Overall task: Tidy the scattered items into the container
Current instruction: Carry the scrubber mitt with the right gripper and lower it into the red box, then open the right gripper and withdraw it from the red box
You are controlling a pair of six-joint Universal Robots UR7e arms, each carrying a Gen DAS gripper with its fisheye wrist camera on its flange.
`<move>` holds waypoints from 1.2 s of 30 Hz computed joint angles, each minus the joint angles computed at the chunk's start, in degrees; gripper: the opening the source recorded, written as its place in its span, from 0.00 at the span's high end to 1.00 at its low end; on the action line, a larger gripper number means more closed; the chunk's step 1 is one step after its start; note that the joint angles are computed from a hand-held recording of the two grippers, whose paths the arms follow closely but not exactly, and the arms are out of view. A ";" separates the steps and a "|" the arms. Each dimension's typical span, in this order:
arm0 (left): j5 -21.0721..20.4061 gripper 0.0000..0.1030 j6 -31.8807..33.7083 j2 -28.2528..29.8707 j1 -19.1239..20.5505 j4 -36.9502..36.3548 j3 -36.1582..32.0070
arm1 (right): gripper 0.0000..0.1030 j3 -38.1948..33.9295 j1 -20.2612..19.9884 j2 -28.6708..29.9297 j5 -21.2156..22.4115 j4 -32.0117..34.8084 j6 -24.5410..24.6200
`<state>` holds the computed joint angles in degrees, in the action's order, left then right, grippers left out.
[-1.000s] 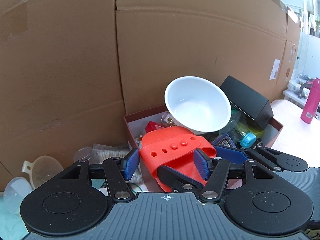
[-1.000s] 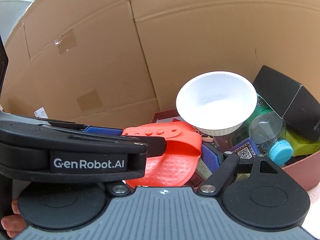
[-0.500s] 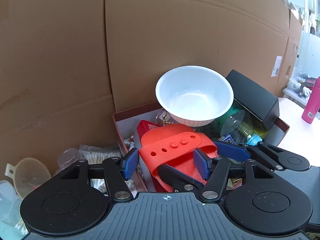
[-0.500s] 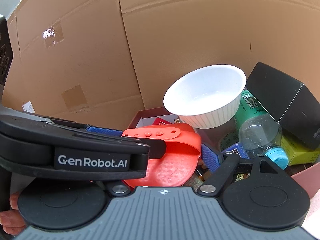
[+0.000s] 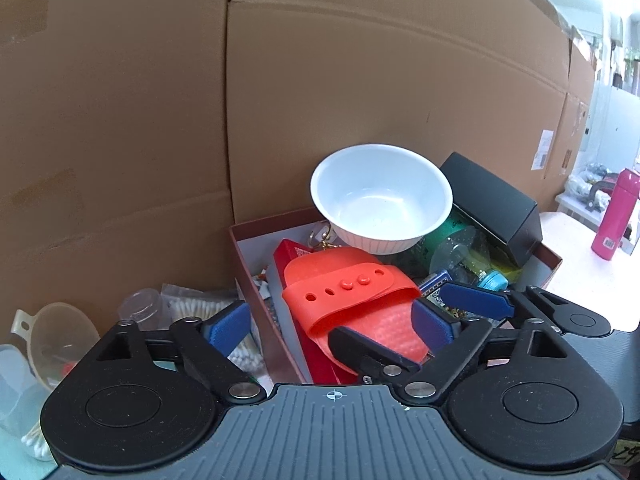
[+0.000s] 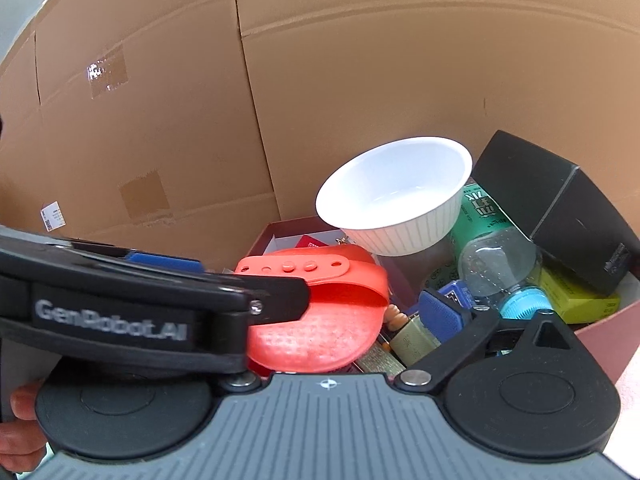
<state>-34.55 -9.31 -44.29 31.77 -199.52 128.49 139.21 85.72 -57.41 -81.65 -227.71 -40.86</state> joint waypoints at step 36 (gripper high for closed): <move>9.25 0.00 -33.71 -7.18 -15.49 9.73 18.43 | 0.00 12.23 3.38 2.36 -4.81 -16.08 -5.84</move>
